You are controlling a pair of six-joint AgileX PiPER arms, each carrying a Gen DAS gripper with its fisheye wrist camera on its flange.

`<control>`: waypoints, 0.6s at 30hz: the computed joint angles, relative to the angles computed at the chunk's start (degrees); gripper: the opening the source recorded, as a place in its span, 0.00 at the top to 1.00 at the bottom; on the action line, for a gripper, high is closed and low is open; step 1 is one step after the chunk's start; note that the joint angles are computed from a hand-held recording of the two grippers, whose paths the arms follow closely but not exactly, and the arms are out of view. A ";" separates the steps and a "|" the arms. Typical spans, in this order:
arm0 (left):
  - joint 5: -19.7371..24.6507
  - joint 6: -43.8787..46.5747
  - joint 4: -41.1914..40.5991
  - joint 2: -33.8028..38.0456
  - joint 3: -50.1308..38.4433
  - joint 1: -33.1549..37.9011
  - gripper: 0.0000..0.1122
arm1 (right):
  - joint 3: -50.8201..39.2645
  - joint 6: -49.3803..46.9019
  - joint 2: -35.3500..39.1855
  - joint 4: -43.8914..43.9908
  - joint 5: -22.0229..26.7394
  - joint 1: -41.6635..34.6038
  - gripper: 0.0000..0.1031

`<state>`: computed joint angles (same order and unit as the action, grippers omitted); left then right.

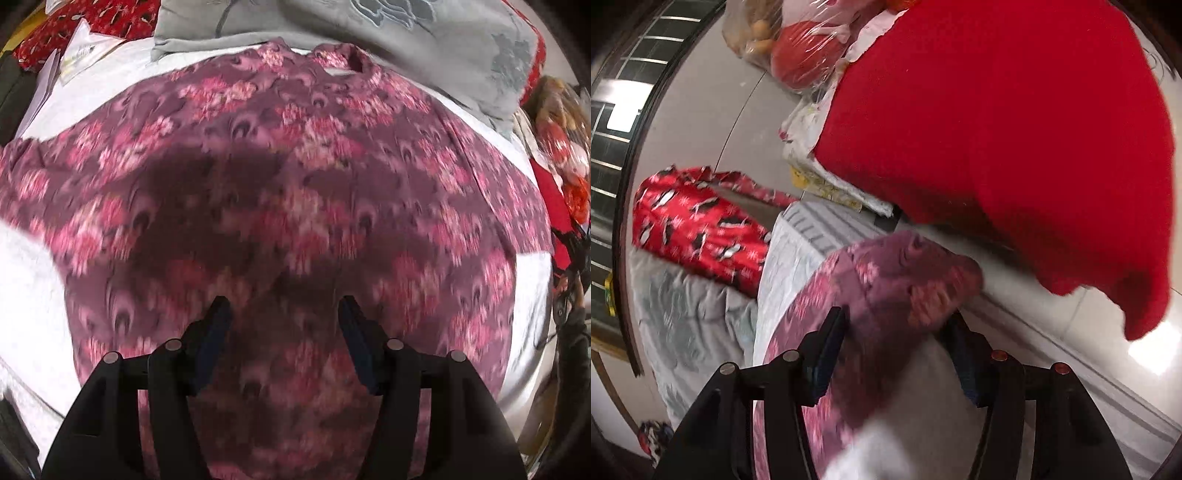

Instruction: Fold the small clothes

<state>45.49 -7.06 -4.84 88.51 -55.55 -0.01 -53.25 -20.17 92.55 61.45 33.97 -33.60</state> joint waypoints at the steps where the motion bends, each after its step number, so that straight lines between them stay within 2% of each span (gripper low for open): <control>1: -0.25 -0.11 0.04 1.01 -1.14 0.42 0.47 | -0.10 -3.51 0.34 3.31 0.34 -0.86 0.55; 2: -0.70 0.20 -0.37 2.00 -2.27 1.31 0.47 | -0.33 -6.94 0.35 6.30 0.37 -1.10 0.68; 3: -0.88 0.37 -0.68 2.65 -2.98 1.99 0.47 | -0.79 -8.08 0.19 7.01 0.28 -1.09 0.91; 6: -2.06 2.20 -3.79 4.83 -4.25 5.60 0.46 | -1.07 -9.26 -3.88 5.85 -2.52 -0.47 0.94; 8: -2.33 4.82 -7.27 6.31 -4.34 8.42 0.46 | -2.93 -4.91 -6.07 -0.42 -3.01 1.79 0.94; 12: -2.26 10.52 -12.89 5.33 -3.30 11.85 0.44 | -4.11 -3.53 -10.56 -4.54 -0.84 7.57 0.94; 16: 0.95 19.28 -18.68 3.59 -2.24 17.59 0.44 | -5.19 2.34 -13.22 -8.69 -1.01 19.62 0.94; 18: 2.88 23.07 -21.41 3.01 -1.95 20.84 0.44 | -6.38 8.44 -12.83 -12.99 -3.19 28.86 0.94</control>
